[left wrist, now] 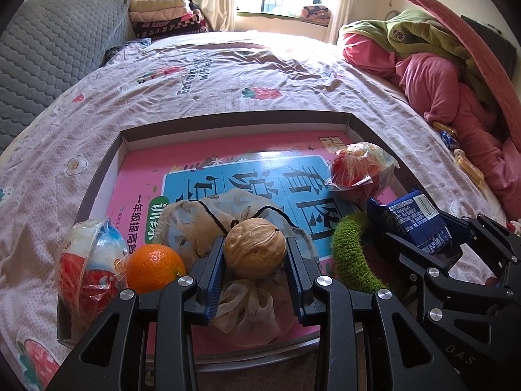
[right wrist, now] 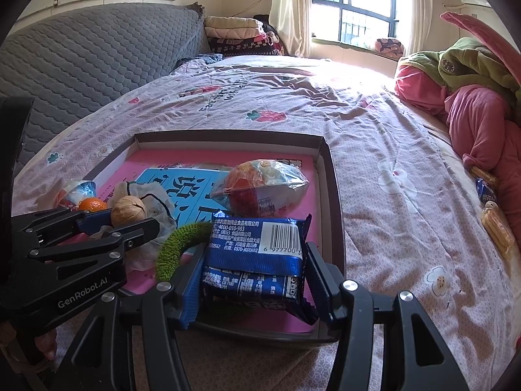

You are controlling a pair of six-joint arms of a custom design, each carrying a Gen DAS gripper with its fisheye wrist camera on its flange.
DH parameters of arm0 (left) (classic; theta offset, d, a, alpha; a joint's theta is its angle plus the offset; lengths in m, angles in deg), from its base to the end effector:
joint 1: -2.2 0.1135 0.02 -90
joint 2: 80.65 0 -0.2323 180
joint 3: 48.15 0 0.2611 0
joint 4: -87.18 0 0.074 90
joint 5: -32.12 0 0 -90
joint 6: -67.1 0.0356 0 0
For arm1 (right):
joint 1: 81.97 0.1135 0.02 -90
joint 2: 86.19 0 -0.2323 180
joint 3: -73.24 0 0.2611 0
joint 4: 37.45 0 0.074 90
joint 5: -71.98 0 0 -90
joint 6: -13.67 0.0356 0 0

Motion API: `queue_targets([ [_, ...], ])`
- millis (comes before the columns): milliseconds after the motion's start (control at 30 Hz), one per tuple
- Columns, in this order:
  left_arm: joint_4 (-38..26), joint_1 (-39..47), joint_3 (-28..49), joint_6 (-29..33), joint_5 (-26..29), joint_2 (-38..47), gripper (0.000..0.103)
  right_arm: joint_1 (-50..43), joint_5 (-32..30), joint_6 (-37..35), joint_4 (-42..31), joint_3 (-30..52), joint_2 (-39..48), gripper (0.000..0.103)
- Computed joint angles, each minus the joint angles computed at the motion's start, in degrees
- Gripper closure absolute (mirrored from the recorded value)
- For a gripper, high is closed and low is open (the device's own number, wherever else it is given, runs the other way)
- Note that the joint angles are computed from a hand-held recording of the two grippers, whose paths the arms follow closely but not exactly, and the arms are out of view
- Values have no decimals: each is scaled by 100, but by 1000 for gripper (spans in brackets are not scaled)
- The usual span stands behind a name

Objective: Organize objects
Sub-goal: 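Lower the walnut onto the lace bag while right tool lowers the biscuit pack into the tray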

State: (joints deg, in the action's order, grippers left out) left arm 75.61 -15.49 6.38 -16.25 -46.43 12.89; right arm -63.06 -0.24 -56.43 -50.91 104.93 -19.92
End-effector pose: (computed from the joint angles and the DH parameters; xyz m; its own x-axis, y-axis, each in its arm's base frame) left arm 0.2897 -0.0998 0.0969 -0.6826 0.3369 -0.6485 0.5003 0.8622 -0.0788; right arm 0.2056 0.0590 0.0977 -0.7008 0.1025 -0.7060 0.1309 0.9913 0.0141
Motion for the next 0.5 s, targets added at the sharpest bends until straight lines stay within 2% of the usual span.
queue_targets([
  [267,-163,141,80,-15,179,-41,64,17,-15,-1,-35,4,-28,47],
  [500,-184,106,53,-30,119,-118,62,7,-33,42,-110,67,3,46],
])
